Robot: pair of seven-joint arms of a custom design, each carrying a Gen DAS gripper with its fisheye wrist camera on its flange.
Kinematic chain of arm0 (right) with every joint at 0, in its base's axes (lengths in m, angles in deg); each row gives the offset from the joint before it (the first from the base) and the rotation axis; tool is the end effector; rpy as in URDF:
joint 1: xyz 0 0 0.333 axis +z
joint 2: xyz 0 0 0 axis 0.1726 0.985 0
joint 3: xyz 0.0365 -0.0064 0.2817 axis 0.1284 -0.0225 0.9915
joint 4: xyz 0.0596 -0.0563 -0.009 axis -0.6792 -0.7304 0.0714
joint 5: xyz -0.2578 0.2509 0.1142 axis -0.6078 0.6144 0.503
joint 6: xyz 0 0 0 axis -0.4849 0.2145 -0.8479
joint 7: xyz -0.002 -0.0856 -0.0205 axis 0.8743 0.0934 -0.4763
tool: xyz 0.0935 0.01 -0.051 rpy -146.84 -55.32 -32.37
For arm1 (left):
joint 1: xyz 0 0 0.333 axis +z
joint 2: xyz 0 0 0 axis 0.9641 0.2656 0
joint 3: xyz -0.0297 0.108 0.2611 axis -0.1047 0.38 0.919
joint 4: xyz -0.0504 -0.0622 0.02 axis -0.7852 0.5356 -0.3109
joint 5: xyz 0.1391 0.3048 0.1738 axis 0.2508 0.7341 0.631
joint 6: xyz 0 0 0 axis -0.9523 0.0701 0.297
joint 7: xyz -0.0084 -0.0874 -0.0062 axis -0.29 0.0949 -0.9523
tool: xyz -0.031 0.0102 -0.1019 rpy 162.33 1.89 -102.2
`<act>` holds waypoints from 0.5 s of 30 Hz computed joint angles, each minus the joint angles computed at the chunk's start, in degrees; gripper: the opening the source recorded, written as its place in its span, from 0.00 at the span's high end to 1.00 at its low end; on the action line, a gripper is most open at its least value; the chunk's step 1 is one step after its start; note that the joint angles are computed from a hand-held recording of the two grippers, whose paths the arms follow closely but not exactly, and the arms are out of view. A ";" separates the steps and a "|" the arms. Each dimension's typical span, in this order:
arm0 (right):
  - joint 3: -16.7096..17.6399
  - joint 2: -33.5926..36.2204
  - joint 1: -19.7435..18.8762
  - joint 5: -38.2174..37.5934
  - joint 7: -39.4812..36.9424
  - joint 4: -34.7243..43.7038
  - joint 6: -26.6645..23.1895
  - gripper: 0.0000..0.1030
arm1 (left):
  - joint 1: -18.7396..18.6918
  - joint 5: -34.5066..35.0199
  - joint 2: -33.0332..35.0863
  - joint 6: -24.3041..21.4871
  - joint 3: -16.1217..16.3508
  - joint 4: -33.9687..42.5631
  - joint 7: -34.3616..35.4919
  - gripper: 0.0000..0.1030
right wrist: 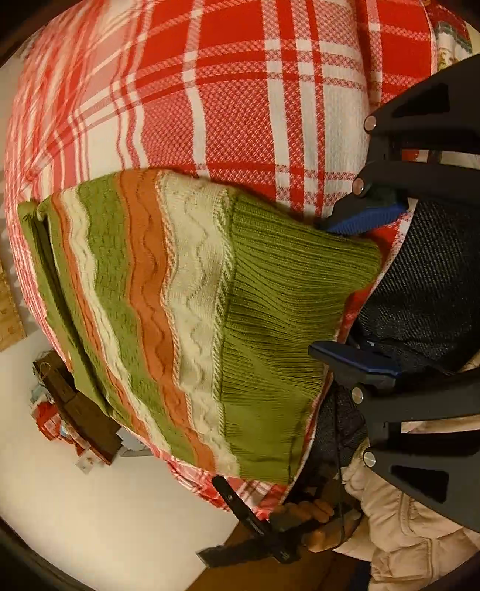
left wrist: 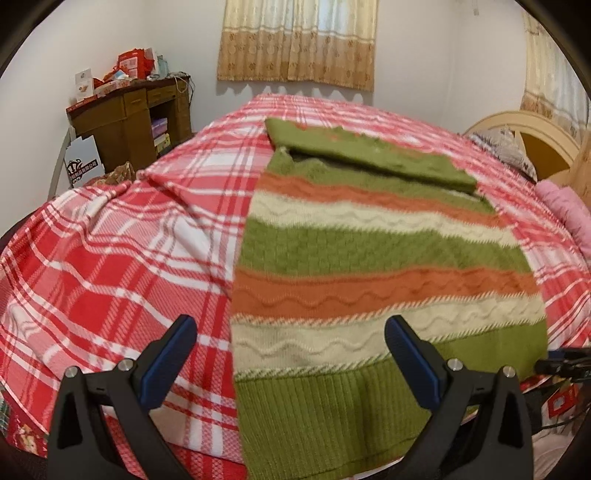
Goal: Fold small clothes
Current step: 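Grasp the ribbed hem corner with the right gripper and lift it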
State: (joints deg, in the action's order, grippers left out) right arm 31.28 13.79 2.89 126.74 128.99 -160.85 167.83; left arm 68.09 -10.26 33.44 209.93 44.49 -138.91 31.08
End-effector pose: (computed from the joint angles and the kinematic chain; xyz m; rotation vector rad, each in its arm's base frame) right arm 0.6493 -0.0718 0.3943 -1.9737 1.5248 0.1022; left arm 0.6096 -0.1717 0.4869 -1.9006 1.5848 -0.7845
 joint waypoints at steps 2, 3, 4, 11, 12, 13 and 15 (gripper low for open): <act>-0.93 -0.14 1.09 -2.98 1.96 -0.26 2.31 0.74 | -0.14 1.38 -0.61 0.76 0.35 -0.23 -1.13 0.00; -0.86 0.27 0.54 -2.65 2.31 0.58 1.01 0.88 | -0.23 2.18 -0.80 0.78 0.49 -0.10 -1.64 0.00; -0.56 0.65 -0.32 -1.34 2.40 1.46 -0.71 0.88 | -0.30 2.98 -0.91 0.85 0.63 0.09 -2.18 0.00; 1.95 3.92 -4.16 6.67 1.45 10.79 -12.80 0.89 | -0.05 6.79 -1.49 0.31 1.35 1.31 -4.73 0.00; 2.60 5.30 -4.89 8.77 1.75 13.83 -14.81 0.89 | 0.01 7.53 -1.70 0.39 1.48 1.42 -5.40 0.00; 3.06 6.37 -5.27 10.20 2.19 15.85 -15.70 0.89 | 0.04 8.83 -1.92 0.58 1.76 1.72 -6.64 0.00; 4.14 9.86 -5.96 12.94 4.11 21.88 -16.26 0.89 | 0.32 9.90 -2.07 0.77 1.89 2.24 -7.84 0.00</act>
State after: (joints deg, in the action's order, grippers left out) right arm 35.42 23.64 -3.07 139.68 133.10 -138.98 151.57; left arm 68.42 -0.36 31.37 210.70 46.38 -136.67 23.23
